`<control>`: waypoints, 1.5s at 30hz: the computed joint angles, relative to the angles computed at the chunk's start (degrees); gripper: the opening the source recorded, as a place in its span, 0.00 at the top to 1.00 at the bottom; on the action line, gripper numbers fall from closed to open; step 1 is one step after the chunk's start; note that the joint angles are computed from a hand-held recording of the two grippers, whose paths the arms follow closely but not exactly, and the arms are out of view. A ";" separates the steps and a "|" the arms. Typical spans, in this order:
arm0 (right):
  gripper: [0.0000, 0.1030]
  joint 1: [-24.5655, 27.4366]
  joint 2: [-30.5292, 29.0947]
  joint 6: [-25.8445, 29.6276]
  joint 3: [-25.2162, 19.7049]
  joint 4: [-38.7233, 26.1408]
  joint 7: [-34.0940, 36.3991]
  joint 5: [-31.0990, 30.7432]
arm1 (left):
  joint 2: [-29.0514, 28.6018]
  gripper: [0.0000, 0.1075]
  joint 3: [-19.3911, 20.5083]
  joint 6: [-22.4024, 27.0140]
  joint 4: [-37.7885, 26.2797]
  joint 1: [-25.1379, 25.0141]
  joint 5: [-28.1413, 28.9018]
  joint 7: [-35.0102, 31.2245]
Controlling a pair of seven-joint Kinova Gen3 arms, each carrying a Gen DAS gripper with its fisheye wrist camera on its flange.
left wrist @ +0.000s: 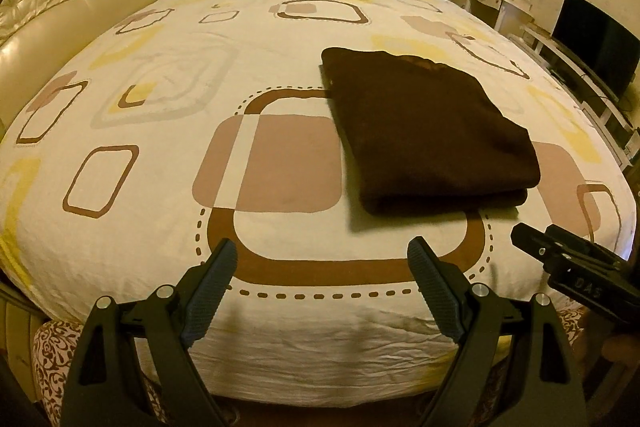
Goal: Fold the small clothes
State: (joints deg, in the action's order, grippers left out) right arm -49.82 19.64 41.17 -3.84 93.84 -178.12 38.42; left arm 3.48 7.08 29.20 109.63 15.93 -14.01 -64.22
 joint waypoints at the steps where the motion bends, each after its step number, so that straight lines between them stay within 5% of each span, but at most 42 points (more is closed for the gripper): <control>1: 0.23 -0.05 -0.03 0.04 0.05 0.00 -0.12 0.11 | 0.06 0.20 0.02 0.07 -0.03 0.02 0.02 0.03; 45: 0.23 -0.57 0.41 -0.18 -0.18 -0.60 -0.66 0.11 | 0.64 0.20 -0.45 0.03 -0.71 -0.06 -0.09 0.13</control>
State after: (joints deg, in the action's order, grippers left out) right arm -50.38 20.04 40.99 -4.02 93.24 -178.78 38.53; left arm 4.12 6.63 29.23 108.92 15.87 -14.10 -64.09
